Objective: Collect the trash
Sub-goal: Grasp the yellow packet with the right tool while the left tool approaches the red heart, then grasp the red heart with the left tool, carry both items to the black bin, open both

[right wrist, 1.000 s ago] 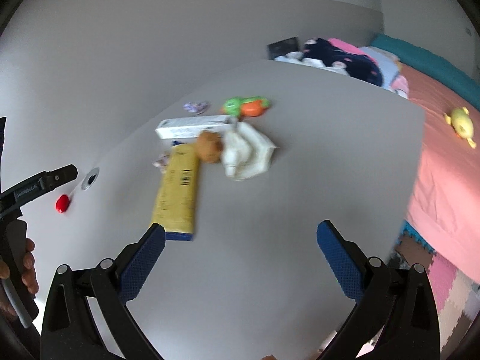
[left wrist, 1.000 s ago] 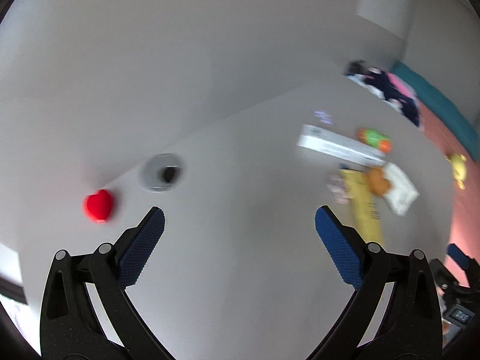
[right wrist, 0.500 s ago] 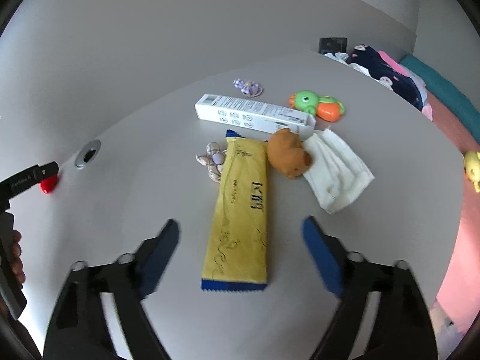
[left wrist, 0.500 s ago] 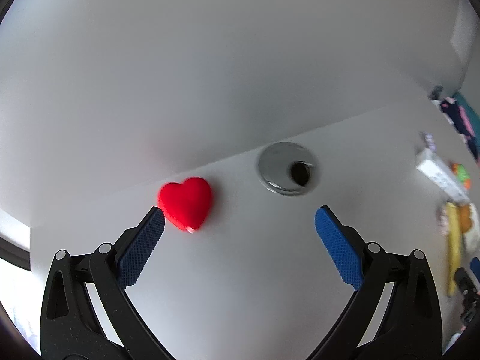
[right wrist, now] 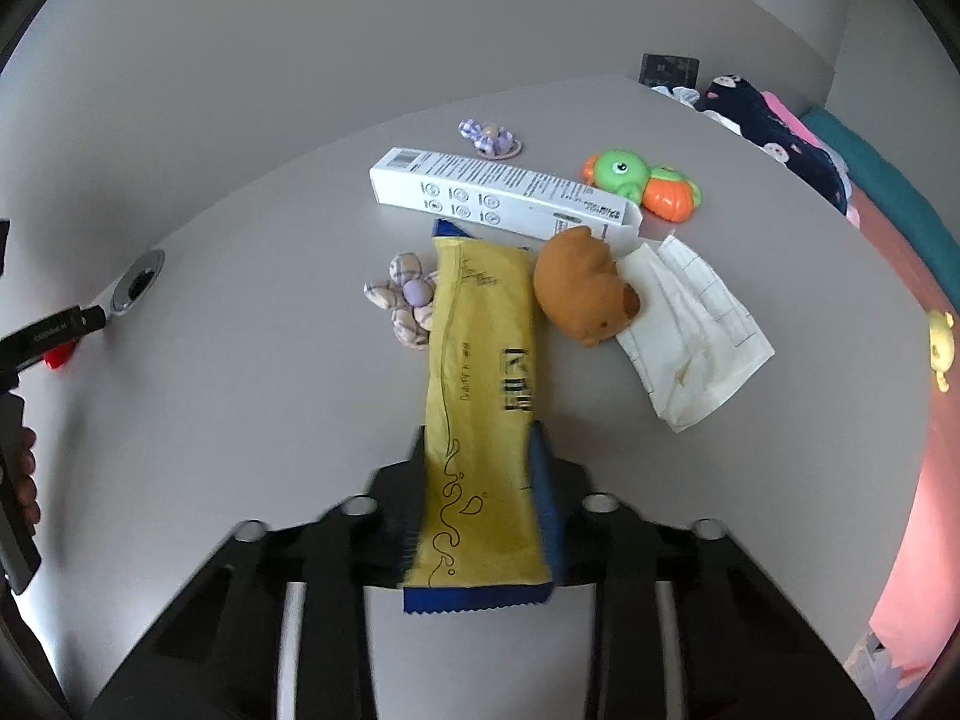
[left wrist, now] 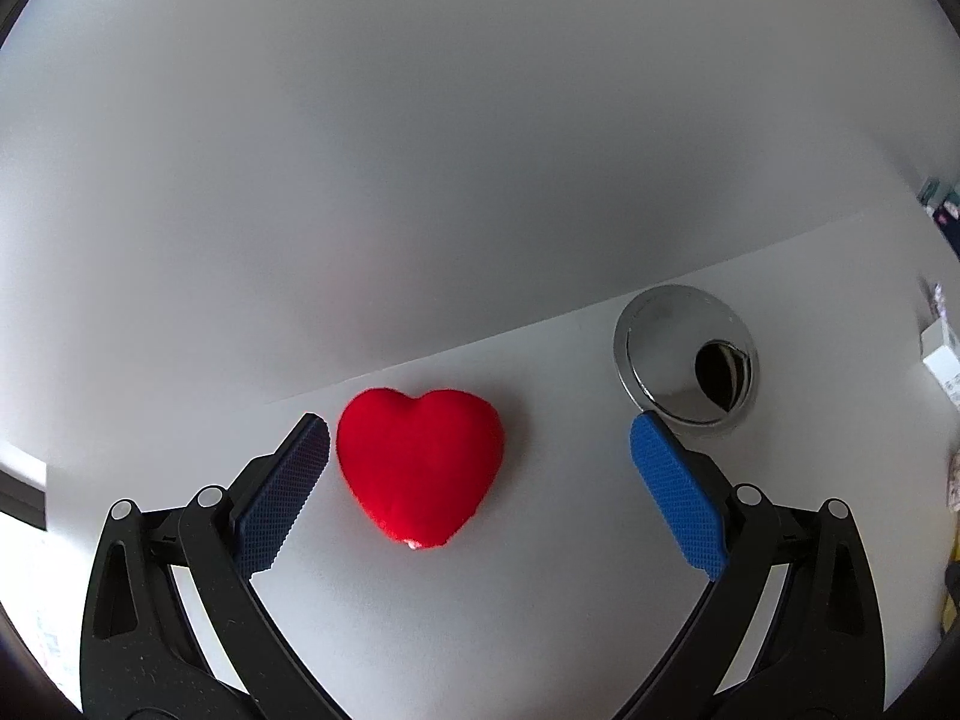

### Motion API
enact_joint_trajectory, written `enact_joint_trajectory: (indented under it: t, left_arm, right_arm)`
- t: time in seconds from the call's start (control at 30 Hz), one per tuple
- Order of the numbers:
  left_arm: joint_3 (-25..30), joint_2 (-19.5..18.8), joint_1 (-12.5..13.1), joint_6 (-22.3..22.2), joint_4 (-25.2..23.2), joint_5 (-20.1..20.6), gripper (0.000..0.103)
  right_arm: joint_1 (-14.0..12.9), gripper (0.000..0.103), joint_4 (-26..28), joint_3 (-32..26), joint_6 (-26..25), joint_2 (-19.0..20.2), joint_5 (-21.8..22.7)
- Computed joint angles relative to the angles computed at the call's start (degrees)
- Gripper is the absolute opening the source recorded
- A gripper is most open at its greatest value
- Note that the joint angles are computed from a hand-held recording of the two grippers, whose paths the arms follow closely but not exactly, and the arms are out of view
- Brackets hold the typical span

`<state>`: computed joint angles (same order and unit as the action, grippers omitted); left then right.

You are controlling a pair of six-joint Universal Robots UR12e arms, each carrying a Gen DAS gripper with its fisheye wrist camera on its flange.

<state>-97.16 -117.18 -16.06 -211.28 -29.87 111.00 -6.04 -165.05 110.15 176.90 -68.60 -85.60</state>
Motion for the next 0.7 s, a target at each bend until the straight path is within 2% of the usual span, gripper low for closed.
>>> enact_joint_trajectory:
  t: [0.03,0.1,0.13,0.17,0.2,0.23,0.5,0.7]
  left_arm:
    - [-0.13,0.04,0.07,0.09,0.33,-0.17,0.097]
    - [-0.67,0.14,0.17,1.1,2.18,-0.56,0.089]
    - [-0.84,0.2,0.19,1.53,2.86,-0.71,0.076]
    - [-1.01,0.34,0.2,2.19,3.65,-0.94,0.059]
    - [-1.07,0.44,0.21,2.72,3.96,-1.24,0.051]
    - [-1.1,0.53,0.21,3.28,4.14,-1.55,0.049]
    - [-0.92,1.37,-0.91,8.54,7.4,-4.64,0.048]
    - [-0.53,2.21,-3.04,13.63,10.92,-8.88,0.048]
  right_arm:
    - [-0.3,0.022,-0.11,0.18,0.3,-0.25,1.01]
    - [-0.7,0.021,-0.4,0.56,0.38,-0.66,2.36]
    - [-0.97,0.02,-0.7,0.93,0.42,-0.97,3.3]
    - [-1.26,0.02,-1.0,1.32,0.46,-1.28,4.3]
    - [-1.39,0.02,-1.23,1.57,0.51,-1.45,4.86]
    - [-1.66,0.02,-1.59,1.98,0.46,-1.75,5.68]
    - [-4.61,0.019,-4.41,5.13,2.33,-4.39,12.66]
    - [-7.08,0.019,-6.89,8.12,3.15,-6.99,14.7]
